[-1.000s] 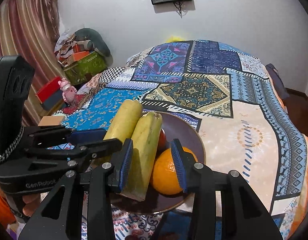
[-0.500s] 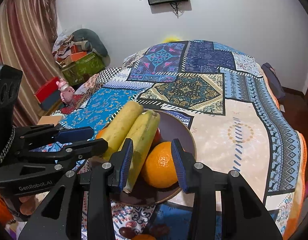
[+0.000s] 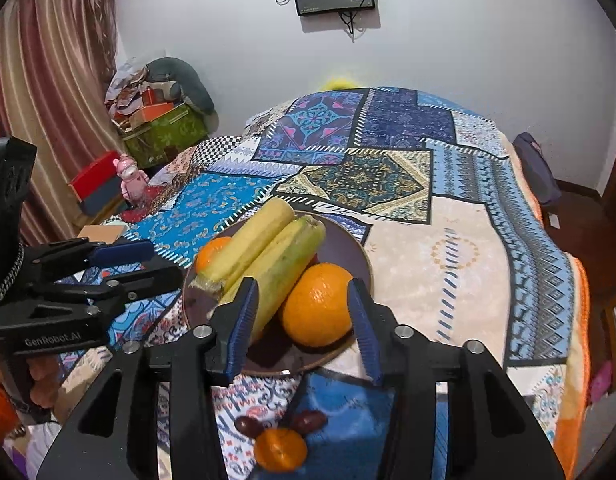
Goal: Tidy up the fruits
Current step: 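Open both tools and lift them away from the cylinders, then grasp a small mandarin with the right tool while the left tool grasps another mandarin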
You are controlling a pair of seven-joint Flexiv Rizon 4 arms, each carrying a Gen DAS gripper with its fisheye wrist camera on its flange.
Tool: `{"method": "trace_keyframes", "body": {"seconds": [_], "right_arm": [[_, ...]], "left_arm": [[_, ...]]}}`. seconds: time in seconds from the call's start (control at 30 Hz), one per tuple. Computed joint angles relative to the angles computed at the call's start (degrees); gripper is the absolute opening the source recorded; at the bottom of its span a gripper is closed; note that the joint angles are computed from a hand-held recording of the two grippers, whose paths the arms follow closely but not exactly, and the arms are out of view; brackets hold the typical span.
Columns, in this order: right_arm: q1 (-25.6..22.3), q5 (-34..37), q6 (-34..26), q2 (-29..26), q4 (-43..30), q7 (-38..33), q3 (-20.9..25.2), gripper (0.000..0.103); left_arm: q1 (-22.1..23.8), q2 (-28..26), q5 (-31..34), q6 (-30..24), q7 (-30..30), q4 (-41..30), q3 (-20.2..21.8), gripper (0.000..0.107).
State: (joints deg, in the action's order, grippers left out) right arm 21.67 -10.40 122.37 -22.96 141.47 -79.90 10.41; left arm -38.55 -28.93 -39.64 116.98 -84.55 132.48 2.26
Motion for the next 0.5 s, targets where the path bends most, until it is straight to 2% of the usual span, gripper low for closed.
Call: {"method": "trace_keyframes", "body": {"seconds": [0.2, 0.5], "right_arm": [[1.76, 5.24, 1.27, 2.52, 4.15, -3.33, -2.09, 0.055], [-5.91, 2.14, 2.53, 4.79, 9.49, -1.25, -0.77, 0.055]], "left_arm": [[-4.05, 0.59, -4.33, 2.96, 0.62, 1.83, 0.07, 0.066], [-6.98, 0.55, -9.76, 4.08, 1.98, 2.73, -3.53, 0.068]]}}
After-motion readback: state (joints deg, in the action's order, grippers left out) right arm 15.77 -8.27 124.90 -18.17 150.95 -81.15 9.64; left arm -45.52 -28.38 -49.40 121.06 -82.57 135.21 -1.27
